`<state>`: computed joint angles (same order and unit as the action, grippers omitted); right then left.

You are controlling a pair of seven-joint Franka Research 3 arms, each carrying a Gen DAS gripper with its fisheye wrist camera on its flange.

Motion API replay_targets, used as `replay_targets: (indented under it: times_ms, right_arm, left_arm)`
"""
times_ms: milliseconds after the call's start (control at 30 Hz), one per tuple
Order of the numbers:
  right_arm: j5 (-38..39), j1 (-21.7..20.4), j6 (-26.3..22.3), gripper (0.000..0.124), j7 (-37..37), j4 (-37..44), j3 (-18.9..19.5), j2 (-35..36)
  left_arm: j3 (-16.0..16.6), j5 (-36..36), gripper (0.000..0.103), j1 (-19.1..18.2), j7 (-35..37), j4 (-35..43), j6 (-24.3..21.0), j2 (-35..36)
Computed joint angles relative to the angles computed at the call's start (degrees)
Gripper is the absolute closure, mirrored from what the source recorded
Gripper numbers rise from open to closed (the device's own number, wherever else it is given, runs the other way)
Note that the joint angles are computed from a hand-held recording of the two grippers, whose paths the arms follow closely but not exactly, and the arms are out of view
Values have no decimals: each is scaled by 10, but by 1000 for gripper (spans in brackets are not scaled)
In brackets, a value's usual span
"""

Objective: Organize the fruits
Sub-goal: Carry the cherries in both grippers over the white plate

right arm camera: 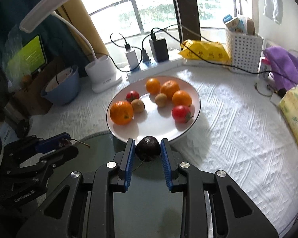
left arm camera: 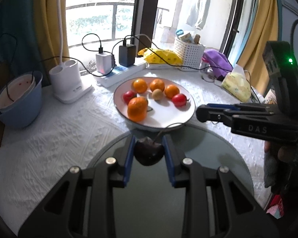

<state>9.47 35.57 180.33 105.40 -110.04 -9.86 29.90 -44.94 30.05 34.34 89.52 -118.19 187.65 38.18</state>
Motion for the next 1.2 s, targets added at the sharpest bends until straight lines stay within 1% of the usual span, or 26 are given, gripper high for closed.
replay_targets:
  times_ms: [67, 133, 267, 533, 900, 1100, 1200]
  right_arm:
    - [-2, 0, 0, 95, -2, 3, -3, 1]
    - [-1, -13, -2, 95, -10, 8, 7, 2]
    - [4, -31, -1, 95, -19, 14, 21, 5]
    - [21, -80, -9, 95, -54, 42, 66, 26]
    - [50, -146, -35, 95, -114, 96, 130, 68]
    - [64, -158, -49, 96, -137, 123, 143, 89]
    - [69, -160, -55, 95, -145, 134, 146, 96]
  left_arm:
    - [0, -2, 73, -6, 0, 12, -7, 7]
    - [0, -8, 73, -15, 4, 24, -12, 14]
    - [11, -24, 73, -38, 8, 45, -14, 23]
    - [24, -65, 73, -81, 35, 102, -45, 56]
    - [57, -145, 73, -149, 90, 183, -98, 95]
    - [73, -188, 73, -170, 116, 203, -112, 100]
    - [75, -205, 72, -176, 129, 209, -121, 101]
